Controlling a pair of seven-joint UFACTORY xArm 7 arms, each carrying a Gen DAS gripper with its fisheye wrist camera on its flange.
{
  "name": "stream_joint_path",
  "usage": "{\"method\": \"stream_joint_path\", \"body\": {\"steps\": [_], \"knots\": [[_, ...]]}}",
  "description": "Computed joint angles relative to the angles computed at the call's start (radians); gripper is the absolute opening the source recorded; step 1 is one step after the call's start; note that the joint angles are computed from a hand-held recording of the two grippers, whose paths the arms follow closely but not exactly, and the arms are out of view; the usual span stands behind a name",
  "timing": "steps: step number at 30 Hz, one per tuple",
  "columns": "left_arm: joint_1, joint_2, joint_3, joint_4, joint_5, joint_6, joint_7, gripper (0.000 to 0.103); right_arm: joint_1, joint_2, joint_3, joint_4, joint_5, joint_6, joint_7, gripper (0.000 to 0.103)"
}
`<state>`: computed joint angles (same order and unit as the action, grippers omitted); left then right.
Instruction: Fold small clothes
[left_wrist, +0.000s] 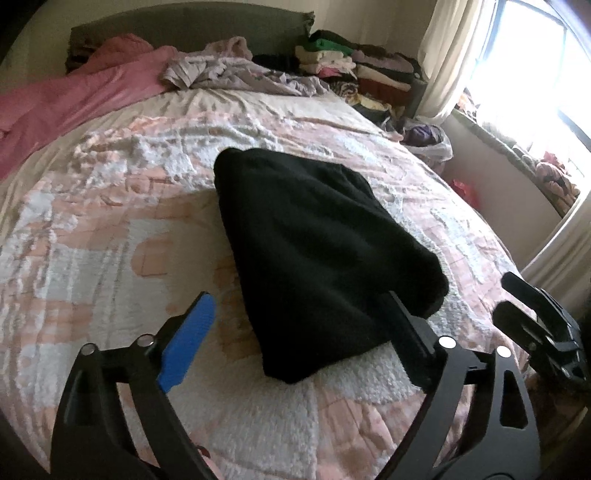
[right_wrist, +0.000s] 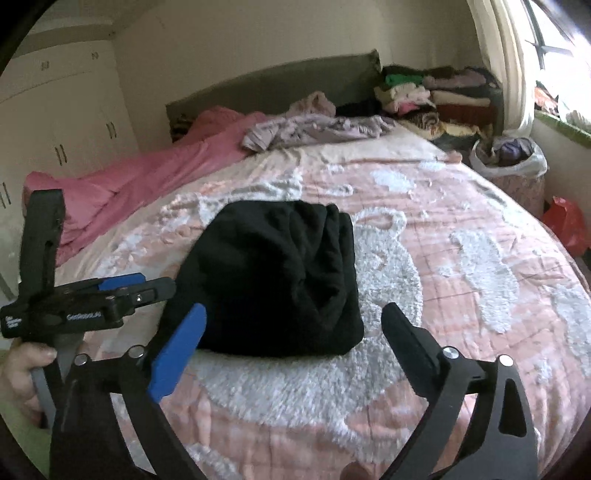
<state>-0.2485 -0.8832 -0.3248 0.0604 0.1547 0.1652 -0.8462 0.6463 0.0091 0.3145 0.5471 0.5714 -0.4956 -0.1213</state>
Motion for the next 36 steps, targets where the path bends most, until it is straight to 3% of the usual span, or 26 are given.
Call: {"method": "stream_joint_path", "body": {"steps": [4,6,17,28,32,36], "knots": [[-0.04,-0.11,0.0,-0.017,-0.006,0.079,-0.013,0.093,0.011,-0.059,0.034,-0.053,0.049,-0.045,-0.018,0.098],[-0.06,-0.16,-0.002,-0.02,-0.007,0.123,-0.023,0.093,0.015,-0.086,0.072,-0.066,0.135,-0.061,-0.08,0.098],[-0.239,-0.504,-0.056,-0.069,0.003,0.488,-0.122,0.093,0.037,-0.161,0.201,-0.111,0.425,-0.098,-0.271,0.098],[-0.5,-0.692,-0.142,-0.117,0.018,0.794,-0.283,0.093,0.146,-0.108,0.203,-0.079,0.634,-0.148,-0.439,0.098],[-0.583,-0.741,-0.147,-0.146,0.024,0.874,-0.345,0.093,0.188,-0.068,0.181,-0.058,0.689,-0.151,-0.48,0.098],[-0.623,-0.744,-0.133,-0.157,0.042,0.901,-0.387,0.093,0.213,-0.047,0.162,-0.051,0.697,-0.142,-0.477,0.098]]}}
